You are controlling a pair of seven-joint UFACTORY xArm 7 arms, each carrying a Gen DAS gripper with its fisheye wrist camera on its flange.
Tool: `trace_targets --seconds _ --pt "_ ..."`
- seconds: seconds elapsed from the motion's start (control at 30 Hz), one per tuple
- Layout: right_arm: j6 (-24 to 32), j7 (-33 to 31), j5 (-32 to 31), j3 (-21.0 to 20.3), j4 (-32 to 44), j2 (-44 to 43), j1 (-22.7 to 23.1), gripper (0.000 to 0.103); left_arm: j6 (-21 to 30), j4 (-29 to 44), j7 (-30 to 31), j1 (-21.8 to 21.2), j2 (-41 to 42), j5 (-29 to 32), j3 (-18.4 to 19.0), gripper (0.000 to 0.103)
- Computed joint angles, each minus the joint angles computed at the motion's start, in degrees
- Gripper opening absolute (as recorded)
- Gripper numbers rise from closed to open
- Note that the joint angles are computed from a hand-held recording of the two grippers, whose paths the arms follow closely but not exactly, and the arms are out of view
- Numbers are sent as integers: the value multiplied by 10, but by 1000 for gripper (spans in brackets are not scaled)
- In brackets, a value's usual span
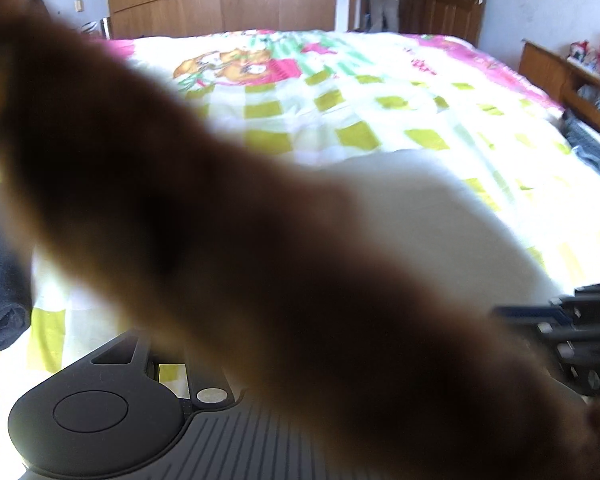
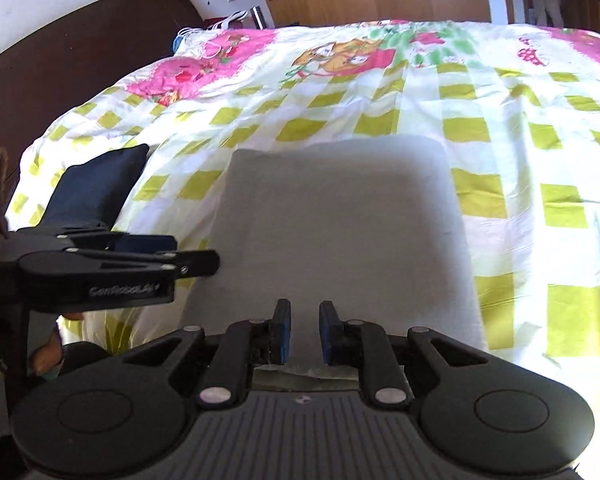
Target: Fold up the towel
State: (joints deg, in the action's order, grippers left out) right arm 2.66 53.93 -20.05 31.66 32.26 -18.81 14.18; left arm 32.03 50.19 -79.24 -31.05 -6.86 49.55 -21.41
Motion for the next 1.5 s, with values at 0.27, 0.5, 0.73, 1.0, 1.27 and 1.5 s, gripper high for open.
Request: trace_targets --seconds 0.27,0.5,0.73,1.0,1.27,1.5 --pt "69 8 -10 -17 14 24 41 32 -12 16 29 -18 40 -24 -2 51" --pt "87 80 -100 -17 66 92 33 32 -29 14 40 -28 56 -27 25 56" --pt "105 177 -205 -35 117 144 43 31 -23 42 35 -35 88 10 45 57" --pt "80 202 -189 -91 97 116 100 33 -21 43 43 -35 83 2 55 59" --pt "94 242 -190 -65 65 53 77 33 9 36 40 -39 50 -16 36 57" --pt "128 233 -176 -41 52 26 64 32 3 17 32 -35 33 -38 19 57"
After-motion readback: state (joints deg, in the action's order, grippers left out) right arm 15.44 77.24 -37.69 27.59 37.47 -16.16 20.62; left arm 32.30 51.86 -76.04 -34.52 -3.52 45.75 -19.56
